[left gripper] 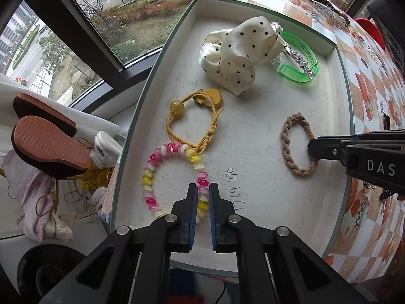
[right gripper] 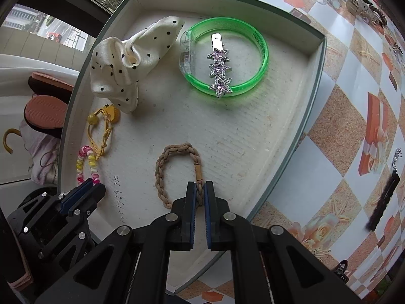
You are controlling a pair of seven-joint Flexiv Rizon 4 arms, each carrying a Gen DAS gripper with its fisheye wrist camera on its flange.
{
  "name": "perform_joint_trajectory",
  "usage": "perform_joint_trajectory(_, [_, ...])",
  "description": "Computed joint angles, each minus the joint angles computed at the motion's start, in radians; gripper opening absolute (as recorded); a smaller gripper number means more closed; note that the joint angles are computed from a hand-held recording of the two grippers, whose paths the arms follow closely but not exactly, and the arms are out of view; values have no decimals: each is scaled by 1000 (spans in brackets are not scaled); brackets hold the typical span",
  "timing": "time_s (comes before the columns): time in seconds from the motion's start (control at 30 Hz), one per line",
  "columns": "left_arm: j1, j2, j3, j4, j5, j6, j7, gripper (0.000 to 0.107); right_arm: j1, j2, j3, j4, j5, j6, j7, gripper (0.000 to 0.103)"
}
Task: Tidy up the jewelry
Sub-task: 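Carry both bracelets into the white tray and open both tools, then withdraw both tools from the tray back over the table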
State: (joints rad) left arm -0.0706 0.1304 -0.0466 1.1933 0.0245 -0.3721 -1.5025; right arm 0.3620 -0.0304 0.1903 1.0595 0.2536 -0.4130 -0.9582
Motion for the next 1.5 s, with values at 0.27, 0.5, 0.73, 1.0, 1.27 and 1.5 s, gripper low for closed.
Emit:
perform_joint_trajectory(0.27, [-3, -13, -6, -20, 5, -14, 16, 12, -6, -1, -9, -39, -39, 41, -33, 39])
perform_joint_trajectory(0.5, [-11, -30, -11, -48, -6, -24, 17, 12, -24, 14, -22, -73, -57, 78, -8, 39])
perform_joint_trajectory(0.73, [-22, -52, -21, -95, 8, -42, 17, 47, -53, 55, -31, -60, -41, 73, 18, 39])
perform_joint_trajectory(1.0, [-33, -60, -30, -148, 45, -36, 3, 103, -79, 114, -44, -18, -27, 66, 46, 46])
perform_joint_trajectory(1.27, [-14, -74, -19, -256, 74, -73, 1, 103, -124, 196, -73, 37, -13, 49, 62, 80])
perform_joint_trajectory(1.5, [-36, -103, -49, -334, 170, -128, 34, 103, -172, 289, -109, 117, -4, 15, 98, 82])
